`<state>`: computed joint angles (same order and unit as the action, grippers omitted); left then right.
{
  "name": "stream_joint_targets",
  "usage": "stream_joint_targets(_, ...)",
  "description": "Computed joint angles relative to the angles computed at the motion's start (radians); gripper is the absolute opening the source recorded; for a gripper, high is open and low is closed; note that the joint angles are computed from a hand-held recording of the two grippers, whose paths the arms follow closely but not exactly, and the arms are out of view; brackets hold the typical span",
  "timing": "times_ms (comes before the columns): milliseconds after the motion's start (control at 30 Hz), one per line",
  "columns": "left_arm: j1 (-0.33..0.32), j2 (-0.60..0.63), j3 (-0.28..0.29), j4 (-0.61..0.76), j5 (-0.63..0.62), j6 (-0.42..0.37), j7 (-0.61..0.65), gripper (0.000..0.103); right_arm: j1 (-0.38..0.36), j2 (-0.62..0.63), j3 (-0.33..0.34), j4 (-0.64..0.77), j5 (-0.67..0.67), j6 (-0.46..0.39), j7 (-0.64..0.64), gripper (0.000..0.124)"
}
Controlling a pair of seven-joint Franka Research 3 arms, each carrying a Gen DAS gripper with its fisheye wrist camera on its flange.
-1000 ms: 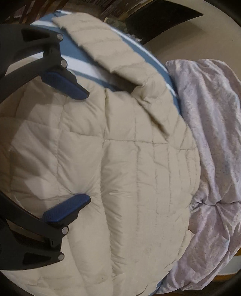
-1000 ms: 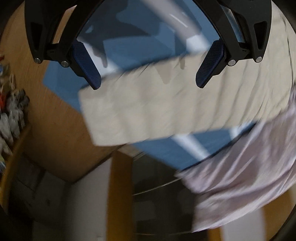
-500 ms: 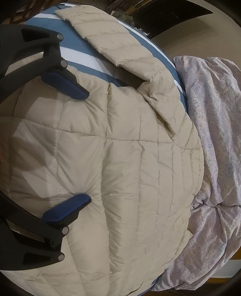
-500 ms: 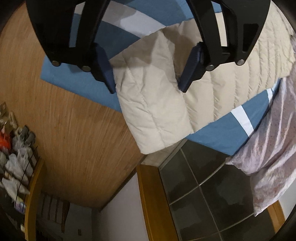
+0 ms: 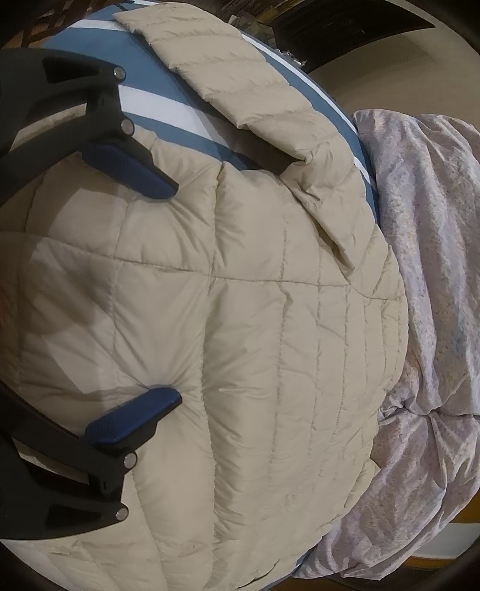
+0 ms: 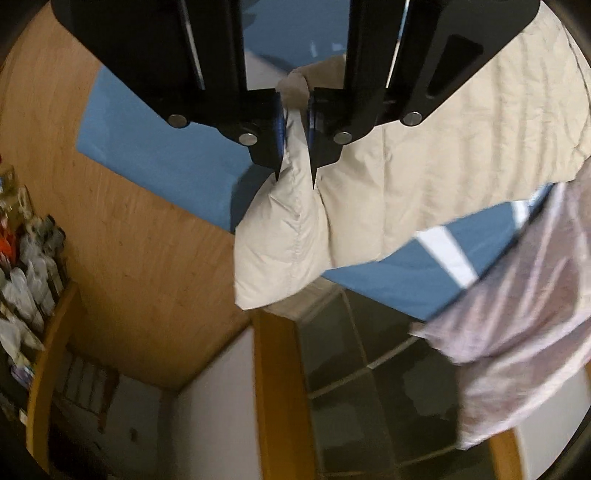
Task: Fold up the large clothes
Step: 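Fold the held sleeve across the jacket back and open the right tool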
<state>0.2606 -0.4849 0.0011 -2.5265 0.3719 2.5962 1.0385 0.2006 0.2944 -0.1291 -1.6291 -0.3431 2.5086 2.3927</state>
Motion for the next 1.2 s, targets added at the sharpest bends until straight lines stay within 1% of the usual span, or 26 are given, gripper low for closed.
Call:
stream_joint_targets(67, 0.000, 0.000, 0.000, 0.000, -0.001, 0.000, 0.000, 0.101, 0.019, -0.002, 0.011, 0.020, -0.019, 0.019, -0.014, 0.010)
stream_joint_targets(200, -0.001, 0.001, 0.001, 0.001, -0.005, 0.001, 0.001, 0.101, 0.052, 0.015, 0.043, 0.076, -0.006, 0.049, -0.079, 0.010)
stream_joint_targets(300, -0.003, 0.001, 0.003, 0.001, -0.011, 0.002, 0.004, 0.101, 0.084, 0.066, 0.086, 0.171, 0.051, 0.047, -0.180, 0.010)
stream_joint_targets(500, -0.005, 0.000, 0.007, -0.002, -0.022, 0.005, 0.010, 0.101, 0.159, 0.213, 0.146, 0.403, 0.197, -0.032, -0.368, 0.009)
stream_joint_targets(600, -0.005, 0.001, 0.008, -0.002, -0.026, 0.005, 0.012, 0.101, 0.207, 0.310, 0.181, 0.546, 0.267, -0.100, -0.458, 0.009)
stream_joint_targets(700, -0.005, 0.000, 0.009, -0.003, -0.028, 0.007, 0.016, 0.101, 0.256, 0.395, 0.199, 0.675, 0.321, -0.171, -0.533, 0.009)
stream_joint_targets(767, -0.004, 0.000, 0.008, -0.002, -0.029, 0.007, 0.015, 0.101, 0.286, 0.431, 0.207, 0.731, 0.351, -0.209, -0.579, 0.009)
stream_joint_targets(800, -0.003, 0.000, 0.007, -0.002, -0.029, 0.007, 0.016, 0.101, 0.301, 0.440, 0.214, 0.741, 0.371, -0.214, -0.600, 0.009)
stream_joint_targets(867, -0.003, 0.001, 0.006, -0.001, -0.028, 0.006, 0.015, 0.101, 0.318, 0.422, 0.223, 0.708, 0.406, -0.197, -0.631, 0.009)
stream_joint_targets(900, -0.003, 0.001, 0.007, -0.002, -0.028, 0.006, 0.016, 0.101, 0.326, 0.398, 0.229, 0.669, 0.421, -0.180, -0.648, 0.009)
stream_joint_targets(1000, -0.002, 0.000, 0.007, -0.001, -0.029, 0.006, 0.016, 0.101, 0.348, 0.389, 0.237, 0.660, 0.454, -0.178, -0.677, 0.009)
stream_joint_targets(1067, -0.002, 0.001, 0.006, -0.001, -0.028, 0.005, 0.016, 0.101, 0.365, 0.395, 0.237, 0.668, 0.465, -0.178, -0.683, 0.009)
stream_joint_targets(1200, -0.002, 0.001, 0.006, -0.002, -0.028, 0.006, 0.016, 0.101, 0.400, 0.440, 0.234, 0.738, 0.473, -0.214, -0.687, 0.010)
